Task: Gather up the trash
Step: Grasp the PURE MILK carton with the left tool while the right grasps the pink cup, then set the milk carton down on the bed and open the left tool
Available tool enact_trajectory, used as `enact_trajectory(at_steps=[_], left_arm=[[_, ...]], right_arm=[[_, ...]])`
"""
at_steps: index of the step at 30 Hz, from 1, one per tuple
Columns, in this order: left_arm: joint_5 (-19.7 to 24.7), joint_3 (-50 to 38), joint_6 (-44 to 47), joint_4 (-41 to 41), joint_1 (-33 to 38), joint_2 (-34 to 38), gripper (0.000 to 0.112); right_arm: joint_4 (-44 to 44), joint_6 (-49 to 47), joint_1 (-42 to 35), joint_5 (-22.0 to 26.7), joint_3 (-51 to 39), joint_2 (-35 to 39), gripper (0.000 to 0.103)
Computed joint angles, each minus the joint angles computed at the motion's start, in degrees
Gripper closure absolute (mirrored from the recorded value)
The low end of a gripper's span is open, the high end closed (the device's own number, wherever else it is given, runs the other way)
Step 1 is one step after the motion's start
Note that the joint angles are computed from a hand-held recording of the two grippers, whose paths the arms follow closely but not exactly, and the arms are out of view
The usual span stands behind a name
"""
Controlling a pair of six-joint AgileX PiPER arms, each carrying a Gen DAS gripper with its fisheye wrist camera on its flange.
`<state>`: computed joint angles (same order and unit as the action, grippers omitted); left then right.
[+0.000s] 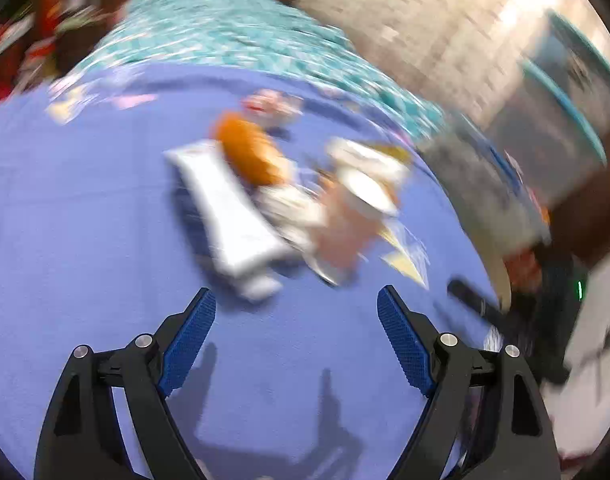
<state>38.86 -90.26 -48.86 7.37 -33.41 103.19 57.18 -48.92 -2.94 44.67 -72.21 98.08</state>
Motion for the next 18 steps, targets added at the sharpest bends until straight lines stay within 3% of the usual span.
enact_trajectory(at_steps=[4, 9, 10, 11, 12, 14, 18], left_arm=[[-2.56, -2.46, 1.50, -5.37, 5.61, 2.62, 0.032], [4.25, -16.38, 1.28, -6.21, 7.77, 14.10, 0.032], [4.72, -17.18, 1.23, -6.74, 8.30, 15.05, 0.032], [5.02, -18.09, 0.79, -7.46, 8.87, 16.25, 0.034], [4.80, -17.85, 0.15, -8.14, 9.41, 16.63, 0.038], [1.35, -13.10, 1.83, -10.22, 10.29, 14.30, 0.052], [-4.38, -0.92, 6.35, -15.14, 10.88, 6.69, 0.054]], right_arm=[[-7.21, 7.81, 10.32, -6.00, -6.45, 4.33, 0.024], [-20.34, 23.71, 15.88, -9.31, -16.29, 12.29, 0.026], [-20.38, 24.80, 15.66, -8.45, -17.48, 13.48, 0.030], [-18.13, 23.60, 15.06, -6.81, -18.28, 14.42, 0.042], [-17.22, 23.06, 14.94, -5.75, -18.76, 14.93, 0.062], [-19.24, 23.39, 15.71, -6.76, -16.47, 13.05, 0.069], [-13.89, 16.21, 14.78, -7.95, -6.33, 5.40, 0.072]])
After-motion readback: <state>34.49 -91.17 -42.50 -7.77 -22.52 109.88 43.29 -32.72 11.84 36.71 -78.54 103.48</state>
